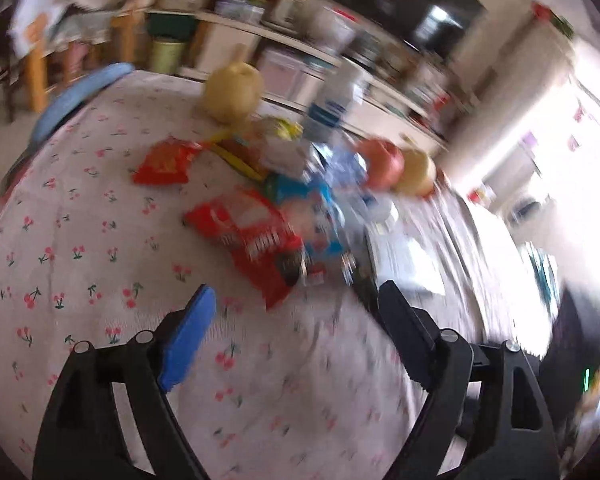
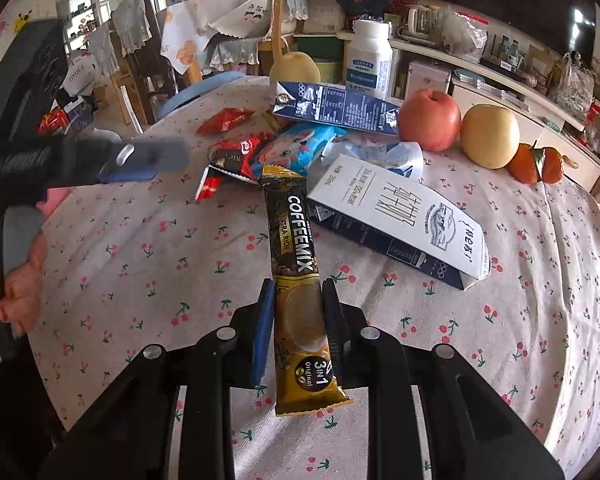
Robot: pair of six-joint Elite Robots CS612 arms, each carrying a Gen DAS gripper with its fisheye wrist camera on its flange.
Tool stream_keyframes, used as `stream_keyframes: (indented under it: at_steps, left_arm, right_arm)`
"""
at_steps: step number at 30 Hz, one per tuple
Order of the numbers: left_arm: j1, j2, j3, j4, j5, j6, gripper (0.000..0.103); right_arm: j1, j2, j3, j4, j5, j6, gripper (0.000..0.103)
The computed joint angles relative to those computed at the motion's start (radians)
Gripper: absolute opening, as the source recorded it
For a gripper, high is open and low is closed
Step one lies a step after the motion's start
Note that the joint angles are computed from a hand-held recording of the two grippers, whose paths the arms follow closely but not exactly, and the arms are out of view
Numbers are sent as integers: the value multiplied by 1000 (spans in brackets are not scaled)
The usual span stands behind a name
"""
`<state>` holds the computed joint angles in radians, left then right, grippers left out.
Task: Collect trash
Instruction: 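Close the left tool on the red milk tea packet while the right tool grasps the COFFEEMIX stick, then carry the milk tea packet and COFFEEMIX stick to the pink bucket and open both tools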
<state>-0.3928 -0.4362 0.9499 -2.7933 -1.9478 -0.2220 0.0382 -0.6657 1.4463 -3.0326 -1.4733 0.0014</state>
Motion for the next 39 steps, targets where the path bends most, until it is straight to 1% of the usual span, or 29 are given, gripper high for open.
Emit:
stream_keyframes:
  at_steps: [1, 2, 3, 4, 5, 7, 9, 10, 11, 12, 13, 14, 19, 22, 24, 26, 29, 32, 35, 39]
  left_arm:
    - [-6, 10, -17, -9, 42, -65, 84]
    - [-11, 16, -30, 0, 76, -109, 84]
    - [-14, 29, -60, 36, 107, -142, 84]
    - [-21, 47, -104, 109, 148, -174, 84]
    - [-21, 63, -141, 156, 167, -183, 84]
    - [-26, 84, -184, 203, 183, -180, 84]
    - [-34, 97, -213, 248, 215, -168, 84]
    - [-38, 102, -224, 266, 229, -165, 81]
    - [-43, 97, -213, 251, 255, -156, 73]
    - [-45, 95, -212, 256, 266, -147, 69]
    - [-48, 93, -210, 261, 291, -136, 52]
    - [-49, 90, -207, 268, 305, -125, 48]
    - [-31, 58, -146, 225, 239, -119, 40]
    - [-21, 34, -87, 175, 224, -121, 39]
    - [-12, 26, -62, 148, 216, -115, 38]
    - [-2, 5, -14, 112, 206, -111, 38]
    - [7, -29, 68, 46, 212, -106, 38]
    - [19, -52, 123, -10, 215, -94, 38]
    - [26, -68, 161, -57, 223, -82, 38]
    - [30, -94, 212, -130, 255, -55, 38]
  right_arm:
    - [-1, -1, 2, -3, 2, 2, 26]
    - [-3, -3, 6, -8, 7, 6, 26]
    - [-4, -5, 9, -11, 10, 11, 26]
    - [-6, -6, 13, -14, 12, 18, 26]
    - [-7, -7, 16, -17, 12, 26, 26]
    - [-12, -11, 22, -23, 16, 45, 26]
    - [-15, -14, 28, -30, 21, 58, 26]
    - [-15, -15, 30, -33, 24, 62, 26]
    - [-15, -16, 32, -36, 24, 63, 26]
    - [-14, -17, 34, -38, 24, 62, 26]
    - [-13, -19, 36, -42, 25, 61, 26]
    - [-13, -21, 40, -44, 27, 61, 26]
    - [-13, -24, 44, -48, 42, 65, 26]
    - [-12, -18, 32, -35, 65, 70, 26]
    - [-13, -16, 30, -31, 90, 74, 26]
    - [-15, -13, 26, -23, 121, 81, 26]
    - [-17, -9, 22, -15, 158, 98, 26]
    - [-19, -5, 18, -16, 196, 120, 26]
    - [-18, -2, 19, -25, 233, 133, 26]
    - [-14, 0, 22, -41, 266, 150, 26]
